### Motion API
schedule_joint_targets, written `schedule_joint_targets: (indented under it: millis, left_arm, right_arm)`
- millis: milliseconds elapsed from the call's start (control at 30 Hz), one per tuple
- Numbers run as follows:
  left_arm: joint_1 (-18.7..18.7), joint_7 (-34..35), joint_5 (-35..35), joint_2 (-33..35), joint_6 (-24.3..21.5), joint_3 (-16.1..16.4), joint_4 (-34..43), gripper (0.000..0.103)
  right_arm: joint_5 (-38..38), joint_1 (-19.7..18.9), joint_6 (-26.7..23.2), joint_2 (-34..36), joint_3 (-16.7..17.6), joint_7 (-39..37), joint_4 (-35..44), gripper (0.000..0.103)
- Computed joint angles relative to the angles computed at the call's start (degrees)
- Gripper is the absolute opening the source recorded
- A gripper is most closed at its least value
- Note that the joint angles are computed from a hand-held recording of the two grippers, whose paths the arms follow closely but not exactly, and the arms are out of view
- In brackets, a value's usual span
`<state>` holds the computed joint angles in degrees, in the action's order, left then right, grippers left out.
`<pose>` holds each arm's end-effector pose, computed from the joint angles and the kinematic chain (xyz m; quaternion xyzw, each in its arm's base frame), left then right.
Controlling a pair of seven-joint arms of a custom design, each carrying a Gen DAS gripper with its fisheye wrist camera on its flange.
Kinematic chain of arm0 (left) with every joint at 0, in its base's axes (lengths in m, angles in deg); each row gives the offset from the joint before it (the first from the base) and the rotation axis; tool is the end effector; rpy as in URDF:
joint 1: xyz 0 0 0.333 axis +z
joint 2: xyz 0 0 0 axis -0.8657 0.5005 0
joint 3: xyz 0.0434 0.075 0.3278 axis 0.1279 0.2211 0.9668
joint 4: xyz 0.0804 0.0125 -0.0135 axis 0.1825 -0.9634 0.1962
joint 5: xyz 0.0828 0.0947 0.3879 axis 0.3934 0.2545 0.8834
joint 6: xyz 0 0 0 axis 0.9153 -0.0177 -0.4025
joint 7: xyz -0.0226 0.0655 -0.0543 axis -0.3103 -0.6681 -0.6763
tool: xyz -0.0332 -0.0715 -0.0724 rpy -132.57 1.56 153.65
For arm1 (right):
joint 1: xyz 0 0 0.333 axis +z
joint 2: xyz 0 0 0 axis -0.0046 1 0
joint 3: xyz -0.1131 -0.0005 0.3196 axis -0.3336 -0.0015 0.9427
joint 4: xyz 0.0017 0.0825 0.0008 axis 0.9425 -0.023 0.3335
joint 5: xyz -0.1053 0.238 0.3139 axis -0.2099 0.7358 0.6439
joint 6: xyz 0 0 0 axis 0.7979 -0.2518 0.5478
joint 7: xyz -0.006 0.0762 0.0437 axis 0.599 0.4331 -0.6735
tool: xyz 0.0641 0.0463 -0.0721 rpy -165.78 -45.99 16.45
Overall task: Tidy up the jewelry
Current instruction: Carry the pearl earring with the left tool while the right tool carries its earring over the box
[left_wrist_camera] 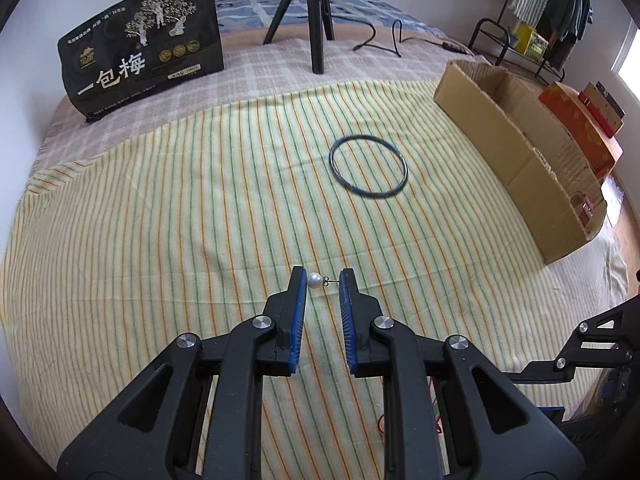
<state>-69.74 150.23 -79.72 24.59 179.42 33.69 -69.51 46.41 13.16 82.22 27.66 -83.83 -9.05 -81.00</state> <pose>0.7200 -0.3012 0.3424 -0.4926 0.8322 -0.2359 0.0957 0.5594 0.1616 0.3532 -0.8561 0.4663 -0.0748 0.2099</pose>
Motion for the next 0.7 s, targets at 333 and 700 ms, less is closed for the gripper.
schedule_joint_targets:
  millis: [333, 700]
  left_arm:
    - [2.22, 1.49, -3.48, -3.43, 3.08, -2.81, -3.14, 0.015]
    - [2.33, 4.84, -7.62, -5.33, 5.04, -6.32, -3.78, 0.015]
  right_arm:
    - [2.97, -0.55, 2.58, -4.39, -0.81, -0.06, -1.74, 0.014]
    - [4.74, -2.95, 5.54, -6.95, -3.26, 1.32, -1.73, 0.014]
